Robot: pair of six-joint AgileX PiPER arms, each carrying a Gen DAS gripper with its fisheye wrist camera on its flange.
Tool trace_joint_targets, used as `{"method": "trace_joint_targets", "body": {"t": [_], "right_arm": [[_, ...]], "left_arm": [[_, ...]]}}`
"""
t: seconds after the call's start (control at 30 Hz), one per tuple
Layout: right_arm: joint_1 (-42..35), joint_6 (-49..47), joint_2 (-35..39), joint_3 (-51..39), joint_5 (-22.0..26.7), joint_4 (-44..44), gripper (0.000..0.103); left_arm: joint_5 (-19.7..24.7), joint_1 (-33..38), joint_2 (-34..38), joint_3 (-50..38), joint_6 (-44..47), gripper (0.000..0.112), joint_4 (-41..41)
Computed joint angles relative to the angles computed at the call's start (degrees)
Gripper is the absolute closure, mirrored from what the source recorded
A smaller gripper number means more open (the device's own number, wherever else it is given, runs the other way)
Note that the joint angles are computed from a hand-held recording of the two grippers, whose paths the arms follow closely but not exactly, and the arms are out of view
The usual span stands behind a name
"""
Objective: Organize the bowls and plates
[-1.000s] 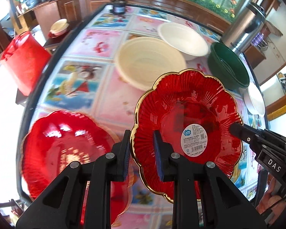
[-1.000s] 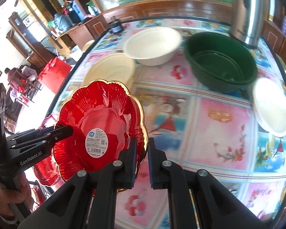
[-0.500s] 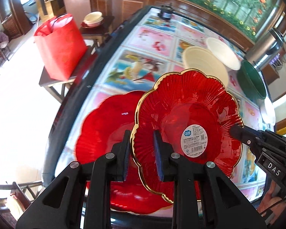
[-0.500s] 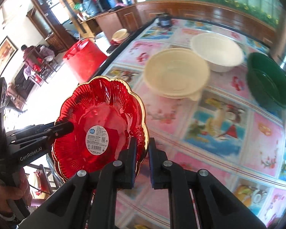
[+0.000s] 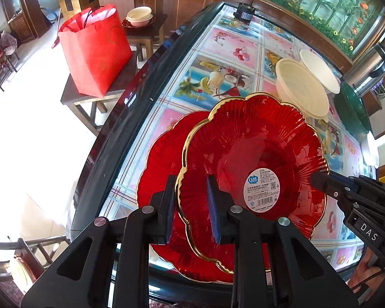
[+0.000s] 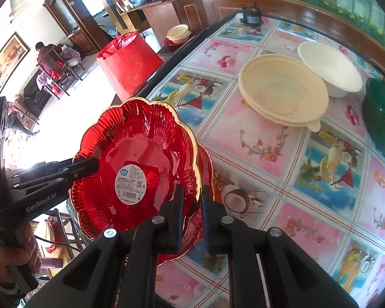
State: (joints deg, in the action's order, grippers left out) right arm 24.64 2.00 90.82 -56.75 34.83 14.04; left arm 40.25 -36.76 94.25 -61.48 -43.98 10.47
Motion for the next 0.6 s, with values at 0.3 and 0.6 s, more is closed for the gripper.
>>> {"method": "trace_joint_targets", "body": {"t": [0.3, 0.6], "right_arm": [[2.50, 4.45, 2.86, -0.64, -0.19, -3.20, 0.090], [5.06, 8.50, 7.79, -3.26, 0.96, -8.25, 0.087]], "left_arm": [[-1.67, 1.21, 1.17, 2.02, 2.79, 0.089, -1.74], [-2.26, 1.07, 4.12, 2.31, 2.66, 0.088, -0.81]]}}
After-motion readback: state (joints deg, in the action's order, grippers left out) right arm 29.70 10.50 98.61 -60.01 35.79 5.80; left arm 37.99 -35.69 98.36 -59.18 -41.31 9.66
